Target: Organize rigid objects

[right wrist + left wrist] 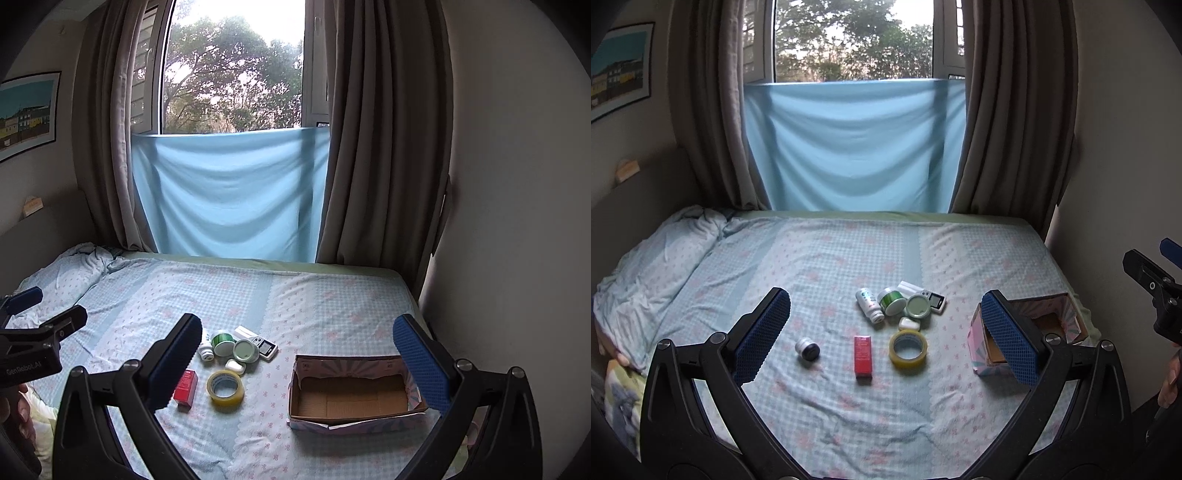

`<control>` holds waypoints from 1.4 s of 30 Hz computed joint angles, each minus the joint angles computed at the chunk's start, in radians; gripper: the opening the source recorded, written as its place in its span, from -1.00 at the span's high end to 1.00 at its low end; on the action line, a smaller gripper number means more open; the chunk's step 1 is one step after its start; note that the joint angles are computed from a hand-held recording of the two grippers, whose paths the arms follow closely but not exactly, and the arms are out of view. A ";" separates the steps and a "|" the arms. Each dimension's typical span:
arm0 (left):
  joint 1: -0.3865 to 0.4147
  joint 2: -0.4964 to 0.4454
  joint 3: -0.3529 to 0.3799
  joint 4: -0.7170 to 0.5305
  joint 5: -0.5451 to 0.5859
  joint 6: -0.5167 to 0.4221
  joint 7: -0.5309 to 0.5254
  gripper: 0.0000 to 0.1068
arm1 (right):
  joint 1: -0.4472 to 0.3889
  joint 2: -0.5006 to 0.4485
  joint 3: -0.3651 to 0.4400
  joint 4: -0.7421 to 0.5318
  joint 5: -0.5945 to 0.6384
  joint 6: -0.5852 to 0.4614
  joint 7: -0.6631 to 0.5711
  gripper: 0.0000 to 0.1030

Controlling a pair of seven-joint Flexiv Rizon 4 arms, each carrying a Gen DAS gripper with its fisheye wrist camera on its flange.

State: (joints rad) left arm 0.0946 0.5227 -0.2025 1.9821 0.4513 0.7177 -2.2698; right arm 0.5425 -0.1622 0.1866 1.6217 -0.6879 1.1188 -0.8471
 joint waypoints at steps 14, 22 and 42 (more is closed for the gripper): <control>-0.034 -0.219 0.312 0.092 -0.380 0.162 0.458 -0.92 | 0.133 -0.237 -0.001 -0.247 0.177 -0.249 -0.004 -0.99; 0.047 -0.465 0.371 0.053 -0.686 0.131 0.862 -0.92 | 0.224 -0.456 -0.039 -0.485 0.271 -0.439 0.059 -0.99; 0.184 -1.116 0.260 -0.354 -0.884 0.013 0.878 -0.92 | 0.272 -0.976 -0.081 -1.135 0.552 -0.869 0.228 -0.99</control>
